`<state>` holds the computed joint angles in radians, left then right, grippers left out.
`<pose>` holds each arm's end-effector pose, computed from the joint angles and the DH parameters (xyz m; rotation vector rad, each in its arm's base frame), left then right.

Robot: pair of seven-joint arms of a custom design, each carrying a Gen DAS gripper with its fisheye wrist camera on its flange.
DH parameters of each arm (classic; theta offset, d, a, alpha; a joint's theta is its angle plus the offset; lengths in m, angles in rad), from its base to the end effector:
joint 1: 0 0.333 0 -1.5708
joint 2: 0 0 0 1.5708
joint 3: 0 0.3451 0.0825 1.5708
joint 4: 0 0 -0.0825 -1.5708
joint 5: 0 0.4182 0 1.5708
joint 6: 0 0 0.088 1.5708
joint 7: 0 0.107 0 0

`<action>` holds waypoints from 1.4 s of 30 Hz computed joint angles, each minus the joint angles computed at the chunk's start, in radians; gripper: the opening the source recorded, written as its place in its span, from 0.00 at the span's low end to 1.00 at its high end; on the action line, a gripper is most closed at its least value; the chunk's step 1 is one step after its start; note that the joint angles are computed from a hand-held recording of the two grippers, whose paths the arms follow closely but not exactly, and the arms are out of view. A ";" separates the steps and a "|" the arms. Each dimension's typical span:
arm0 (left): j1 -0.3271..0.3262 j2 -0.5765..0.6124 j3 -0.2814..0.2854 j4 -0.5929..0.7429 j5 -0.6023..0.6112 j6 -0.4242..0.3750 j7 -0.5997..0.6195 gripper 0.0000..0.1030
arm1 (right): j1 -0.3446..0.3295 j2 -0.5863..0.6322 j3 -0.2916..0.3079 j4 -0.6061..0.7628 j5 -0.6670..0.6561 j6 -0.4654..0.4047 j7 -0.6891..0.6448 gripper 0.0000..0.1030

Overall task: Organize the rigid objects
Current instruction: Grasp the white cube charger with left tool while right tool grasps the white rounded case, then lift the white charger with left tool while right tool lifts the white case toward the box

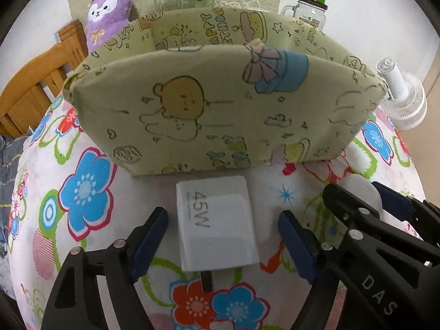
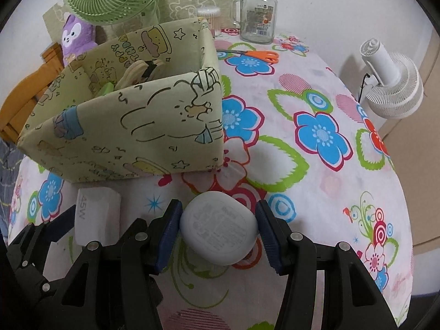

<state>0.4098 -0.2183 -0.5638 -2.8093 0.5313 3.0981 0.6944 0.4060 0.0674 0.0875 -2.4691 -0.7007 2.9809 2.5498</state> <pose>0.4036 -0.0971 0.2994 -2.1022 1.7555 -0.4779 0.4395 0.2875 0.3070 -2.0817 1.7340 -0.3789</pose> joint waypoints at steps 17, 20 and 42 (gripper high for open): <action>-0.124 -0.052 0.122 -0.031 -0.073 -0.055 0.038 0.47 | 0.003 0.007 0.018 -0.006 0.152 0.024 -0.121 0.57; -0.160 -0.074 0.137 -0.048 -0.125 -0.069 0.063 0.47 | 0.004 -0.006 0.022 -0.023 0.178 0.032 -0.137 0.57; -0.338 -0.375 0.172 -0.182 -0.399 -0.214 0.184 0.47 | 0.018 -0.211 0.082 -0.166 0.271 0.003 -0.184 0.57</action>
<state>0.0715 -0.5937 -0.3914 -2.9909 0.1321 2.8845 0.8783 0.4245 -0.1437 0.1697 -2.6353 -0.4297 2.9838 2.3656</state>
